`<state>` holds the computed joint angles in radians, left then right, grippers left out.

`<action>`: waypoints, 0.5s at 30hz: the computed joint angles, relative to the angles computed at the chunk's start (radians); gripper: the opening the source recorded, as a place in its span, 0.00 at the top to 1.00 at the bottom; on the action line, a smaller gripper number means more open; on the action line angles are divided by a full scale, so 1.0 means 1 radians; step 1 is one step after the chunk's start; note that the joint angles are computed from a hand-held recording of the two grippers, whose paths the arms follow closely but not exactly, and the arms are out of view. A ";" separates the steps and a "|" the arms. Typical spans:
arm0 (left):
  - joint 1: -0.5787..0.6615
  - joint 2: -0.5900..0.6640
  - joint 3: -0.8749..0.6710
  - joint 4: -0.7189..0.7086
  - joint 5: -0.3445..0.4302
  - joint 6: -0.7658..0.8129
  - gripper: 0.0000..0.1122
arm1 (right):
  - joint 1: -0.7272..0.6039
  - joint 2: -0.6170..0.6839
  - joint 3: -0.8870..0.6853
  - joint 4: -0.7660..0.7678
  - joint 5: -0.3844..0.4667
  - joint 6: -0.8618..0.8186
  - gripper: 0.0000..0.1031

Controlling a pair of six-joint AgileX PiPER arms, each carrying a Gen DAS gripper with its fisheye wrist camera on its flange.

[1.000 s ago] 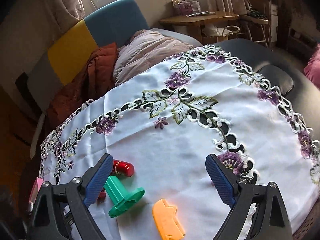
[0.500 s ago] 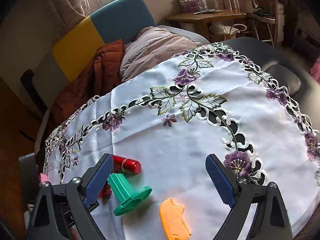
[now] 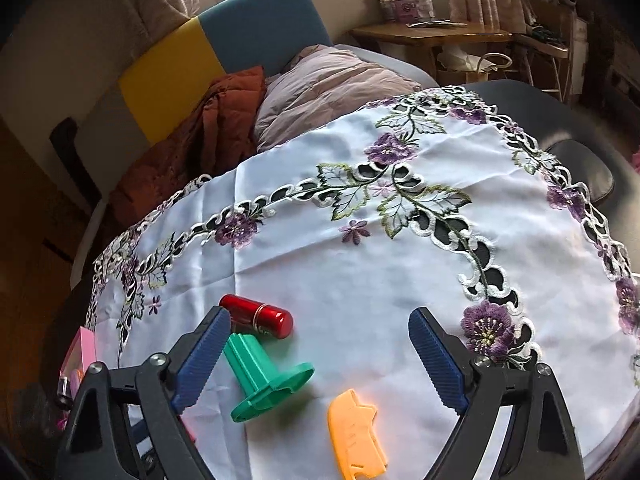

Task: Organize rigid objects
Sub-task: 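Lower the left gripper around the red puzzle piece, then close the left gripper on the red puzzle piece while the right gripper grasps the green stand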

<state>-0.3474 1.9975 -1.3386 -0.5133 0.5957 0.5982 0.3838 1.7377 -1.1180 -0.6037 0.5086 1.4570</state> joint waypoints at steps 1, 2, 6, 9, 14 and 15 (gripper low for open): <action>0.006 -0.018 0.039 -0.033 -0.028 0.032 0.62 | 0.001 0.006 -0.007 0.018 -0.003 -0.028 0.15; 0.014 -0.030 0.068 -0.073 -0.047 0.062 0.62 | 0.000 0.014 -0.015 0.051 -0.014 -0.075 0.17; 0.043 -0.036 0.114 -0.224 -0.075 0.199 0.62 | 0.017 0.060 -0.065 0.175 -0.026 -0.269 0.26; 0.053 -0.035 0.136 -0.310 -0.094 0.290 0.62 | 0.037 0.101 -0.114 0.258 -0.005 -0.405 0.36; 0.061 -0.037 0.150 -0.371 -0.098 0.338 0.62 | 0.055 0.190 -0.229 0.360 0.092 -0.581 0.42; 0.061 -0.037 0.154 -0.381 -0.101 0.347 0.62 | 0.059 0.211 -0.260 0.368 0.120 -0.611 0.42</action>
<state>-0.2861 1.9601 -1.1851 -0.8943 0.4944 0.9456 0.4428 1.9485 -1.3784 -0.2353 0.6289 0.8463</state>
